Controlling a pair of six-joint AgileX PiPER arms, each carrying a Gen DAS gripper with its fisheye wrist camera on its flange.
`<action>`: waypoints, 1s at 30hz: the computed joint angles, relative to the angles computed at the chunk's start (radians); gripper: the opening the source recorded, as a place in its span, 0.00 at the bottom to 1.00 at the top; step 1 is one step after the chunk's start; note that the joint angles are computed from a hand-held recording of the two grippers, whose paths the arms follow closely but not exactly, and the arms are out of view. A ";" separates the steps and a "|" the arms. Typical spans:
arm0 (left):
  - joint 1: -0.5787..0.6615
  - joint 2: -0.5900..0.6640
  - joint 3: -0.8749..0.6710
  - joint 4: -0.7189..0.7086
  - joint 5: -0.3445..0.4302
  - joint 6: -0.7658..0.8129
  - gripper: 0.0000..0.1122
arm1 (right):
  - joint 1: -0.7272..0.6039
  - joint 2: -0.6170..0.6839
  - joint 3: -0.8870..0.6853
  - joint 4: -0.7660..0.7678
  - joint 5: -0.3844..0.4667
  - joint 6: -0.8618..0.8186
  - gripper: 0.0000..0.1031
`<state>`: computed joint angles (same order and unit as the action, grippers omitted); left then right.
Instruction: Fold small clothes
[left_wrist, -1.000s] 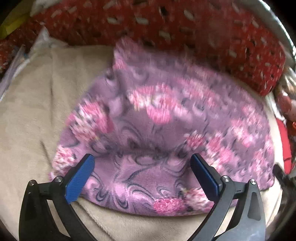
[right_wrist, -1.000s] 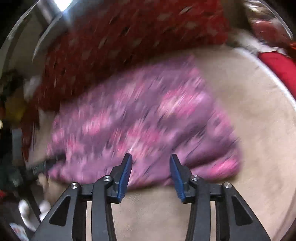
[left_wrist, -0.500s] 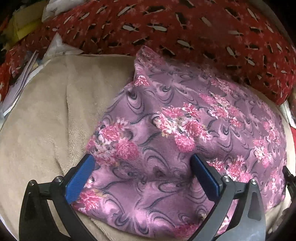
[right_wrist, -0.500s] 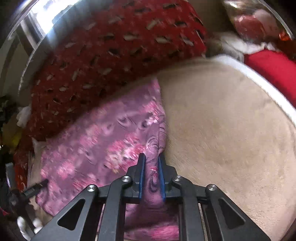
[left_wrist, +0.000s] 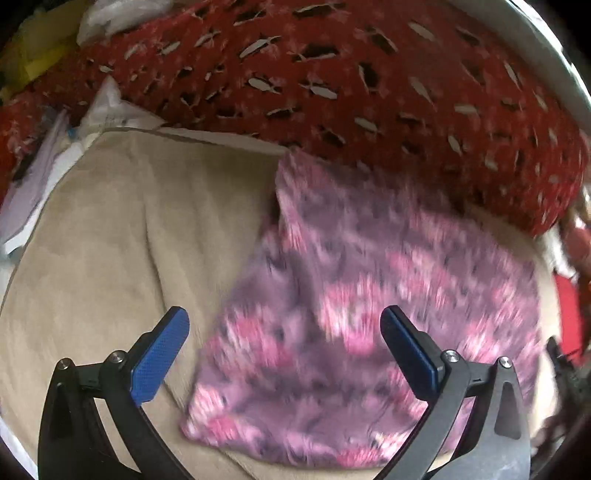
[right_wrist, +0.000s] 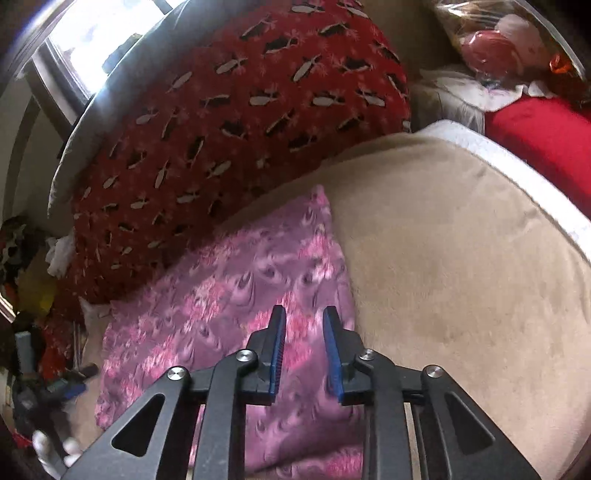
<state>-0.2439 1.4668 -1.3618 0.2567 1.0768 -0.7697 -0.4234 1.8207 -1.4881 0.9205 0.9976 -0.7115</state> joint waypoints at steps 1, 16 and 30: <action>0.055 0.023 -0.039 -0.064 -0.003 0.068 0.92 | 0.005 0.014 -0.017 0.012 0.001 0.004 0.23; 0.398 0.169 -0.049 -0.589 0.001 0.448 0.92 | 0.093 -0.012 -0.006 -0.054 -0.045 -0.049 0.28; 0.356 0.197 -0.027 -0.616 0.063 0.551 0.92 | 0.290 0.039 0.025 -0.041 -0.062 -0.139 0.39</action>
<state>0.1117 1.6636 -1.3887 -0.3595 1.1394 -0.2184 -0.1335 1.8596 -1.4631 0.8795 0.9356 -0.8505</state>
